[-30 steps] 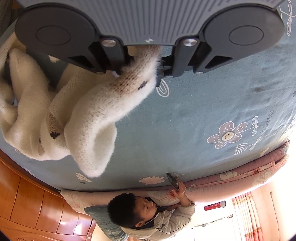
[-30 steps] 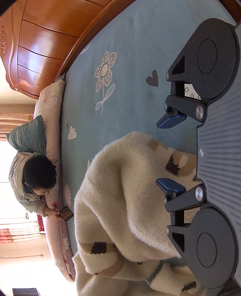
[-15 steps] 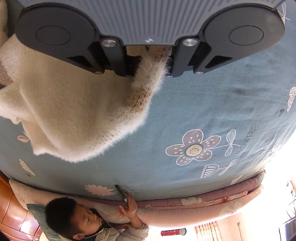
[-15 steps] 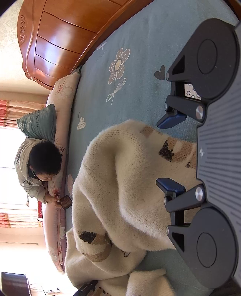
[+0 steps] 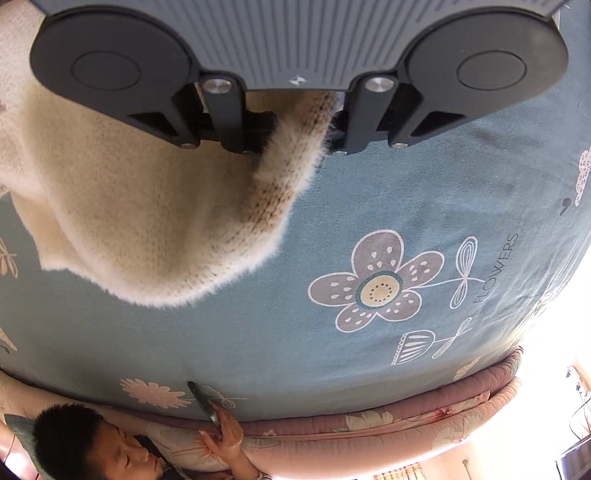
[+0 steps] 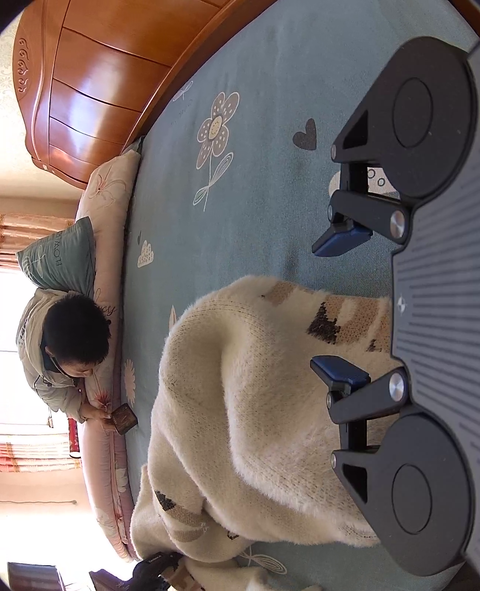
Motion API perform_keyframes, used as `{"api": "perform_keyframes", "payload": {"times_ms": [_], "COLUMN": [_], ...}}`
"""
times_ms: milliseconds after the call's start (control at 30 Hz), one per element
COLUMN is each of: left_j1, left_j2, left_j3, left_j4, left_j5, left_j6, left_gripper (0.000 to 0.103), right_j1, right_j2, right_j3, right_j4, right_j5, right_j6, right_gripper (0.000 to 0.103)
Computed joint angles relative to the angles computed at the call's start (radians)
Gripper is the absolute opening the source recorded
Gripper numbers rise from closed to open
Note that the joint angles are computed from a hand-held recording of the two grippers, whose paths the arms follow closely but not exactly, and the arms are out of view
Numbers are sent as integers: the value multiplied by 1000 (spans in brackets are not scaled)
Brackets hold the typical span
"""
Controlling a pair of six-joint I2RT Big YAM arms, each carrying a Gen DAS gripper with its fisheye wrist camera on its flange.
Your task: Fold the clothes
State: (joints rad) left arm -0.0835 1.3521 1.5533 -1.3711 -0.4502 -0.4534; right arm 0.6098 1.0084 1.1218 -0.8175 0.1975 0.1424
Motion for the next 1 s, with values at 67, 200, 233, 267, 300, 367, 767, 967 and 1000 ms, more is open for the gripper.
{"api": "perform_keyframes", "payload": {"times_ms": [67, 200, 233, 267, 300, 367, 767, 967, 1000], "left_j1": [-7, -5, -3, -2, -1, -7, -289, -431, -439], "left_j2": [8, -20, -29, -39, -49, -69, -173, -157, -159], "left_j3": [-15, -31, -28, -24, -18, -6, 22, 10, 5], "left_j4": [-8, -21, -33, -48, -66, -112, -290, -299, -293], "left_j5": [-17, 2, 9, 13, 15, 12, 194, 226, 234], "left_j6": [22, 44, 47, 44, 39, 21, 5, -16, -25], "left_gripper": [29, 35, 36, 38, 40, 47, 65, 65, 65], "right_j1": [-5, -12, -11, -9, -6, 0, 70, 121, 127], "right_j2": [5, 6, 3, 0, -4, -16, -92, -107, -105], "right_j3": [-2, -1, 1, 2, 3, 2, 15, 23, 26], "right_j4": [3, 6, 5, 3, 3, 5, -33, -57, -64], "right_j5": [-12, -25, -25, -25, -24, -26, -67, -64, -65], "right_j6": [7, 21, 22, 21, 21, 24, 49, 64, 71], "right_gripper": [64, 64, 64, 64, 64, 64, 64, 65, 65]}}
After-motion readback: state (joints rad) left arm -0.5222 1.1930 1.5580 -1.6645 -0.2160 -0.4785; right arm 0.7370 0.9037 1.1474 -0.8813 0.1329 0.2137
